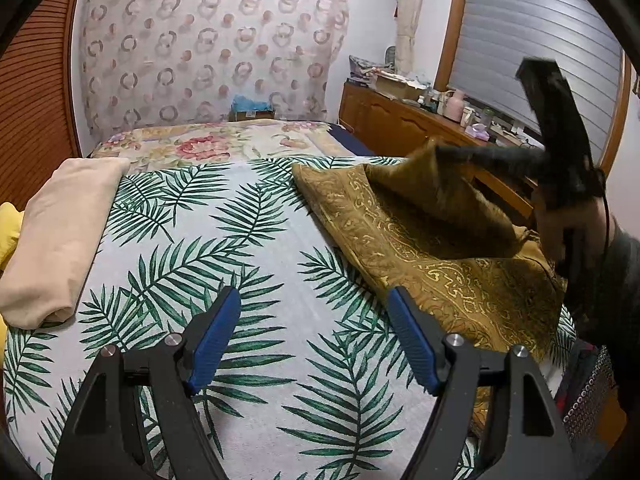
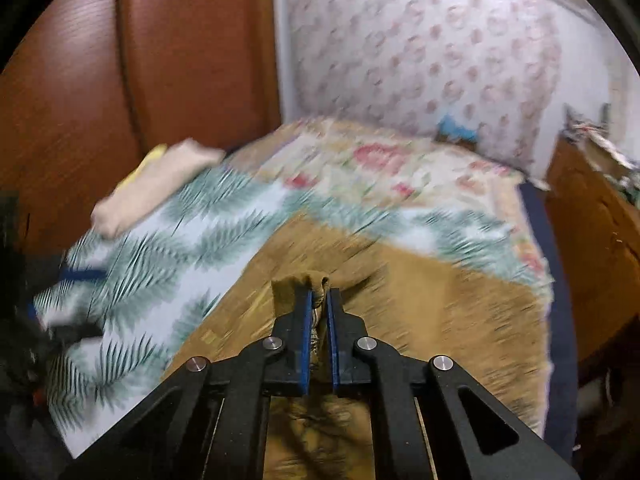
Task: Fold small clothes
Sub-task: 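Withdraw both open tools from the folded gold cloth, then grasp the gold cloth edge with the left tool while the right tool grasps beside it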
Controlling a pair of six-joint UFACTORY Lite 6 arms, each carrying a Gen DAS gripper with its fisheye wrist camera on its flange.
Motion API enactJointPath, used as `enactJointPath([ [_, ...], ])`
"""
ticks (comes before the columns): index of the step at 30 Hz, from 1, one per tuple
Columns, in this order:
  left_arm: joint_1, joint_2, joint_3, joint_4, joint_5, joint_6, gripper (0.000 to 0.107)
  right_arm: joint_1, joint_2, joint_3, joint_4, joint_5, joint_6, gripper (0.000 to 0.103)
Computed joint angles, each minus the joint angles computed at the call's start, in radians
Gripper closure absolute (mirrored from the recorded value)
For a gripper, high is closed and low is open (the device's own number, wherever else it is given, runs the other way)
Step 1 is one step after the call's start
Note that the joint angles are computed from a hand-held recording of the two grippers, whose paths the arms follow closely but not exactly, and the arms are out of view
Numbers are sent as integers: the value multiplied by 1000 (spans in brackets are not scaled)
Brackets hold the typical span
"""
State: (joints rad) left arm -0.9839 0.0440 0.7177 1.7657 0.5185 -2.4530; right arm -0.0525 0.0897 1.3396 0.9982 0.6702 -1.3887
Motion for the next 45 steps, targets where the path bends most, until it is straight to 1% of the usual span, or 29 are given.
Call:
enactJointPath([
  [3,-4,5,5,3,-4,-3,30,-46,78,143,-44,-10,69,97],
  [6,2,11,10,17,-15,-9,30,-54,181,297,-146,-56,190,97],
  [8,0,19,18,14,-17,-6,30,-46,256,395,-252,-97,305,97],
  [10,0,25,21,14,-20,-7,30,-28,335,485,-417,-149,478,97],
  [12,1,32,22,25,-24,-18,30,-11,385,529,-589,-221,663,97],
  [13,2,35,22,27,-27,-20,30,-3,409,555,-672,-235,751,97],
  [14,-1,39,23,27,-27,-21,30,0,409,554,-713,-244,805,97],
  [15,-1,44,27,26,-28,-19,30,-3,415,566,-712,-221,821,97],
  [16,-2,49,30,26,-30,-19,30,-8,418,575,-684,-187,804,96],
  [18,-4,54,33,39,-34,-33,30,5,408,561,-653,-144,771,91],
  [19,-3,58,36,46,-37,-40,30,7,396,542,-644,-140,744,90],
  [21,-1,67,44,58,-44,-50,30,7,335,445,-608,-142,676,88],
  [22,-3,74,51,63,-47,-51,30,-6,314,412,-565,-125,622,87],
  [25,-10,95,70,68,-57,-54,30,-33,193,213,-445,-133,475,85],
  [29,-25,129,107,60,-72,-33,30,-138,16,-35,-246,-87,196,85],
  [31,-32,144,125,61,-82,-28,30,-207,-46,-121,-195,-52,94,84],
  [32,-33,154,136,64,-90,-30,30,-234,-80,-165,-182,-55,55,81],
  [33,-35,163,148,61,-95,-26,30,-284,-108,-201,-157,-39,-4,77],
  [34,-38,175,162,57,-102,-20,30,-320,-132,-234,-137,-26,-47,74],
  [35,-37,184,173,55,-108,-14,30,-360,-148,-250,-133,2,-70,72],
  [36,-41,199,190,46,-114,-2,30,-381,-170,-245,-155,30,-51,71],
  [37,-43,210,206,27,-120,17,30,-361,-188,-252,-177,20,-12,71],
  [41,-62,259,259,-34,-134,85,30,-419,-256,-318,-187,34,-37,70],
  [42,-69,272,272,-55,-138,106,30,-415,-316,-360,-208,42,-10,70],
  [45,-92,294,302,-147,-137,191,30,-444,-365,-408,-187,63,-41,70],
])
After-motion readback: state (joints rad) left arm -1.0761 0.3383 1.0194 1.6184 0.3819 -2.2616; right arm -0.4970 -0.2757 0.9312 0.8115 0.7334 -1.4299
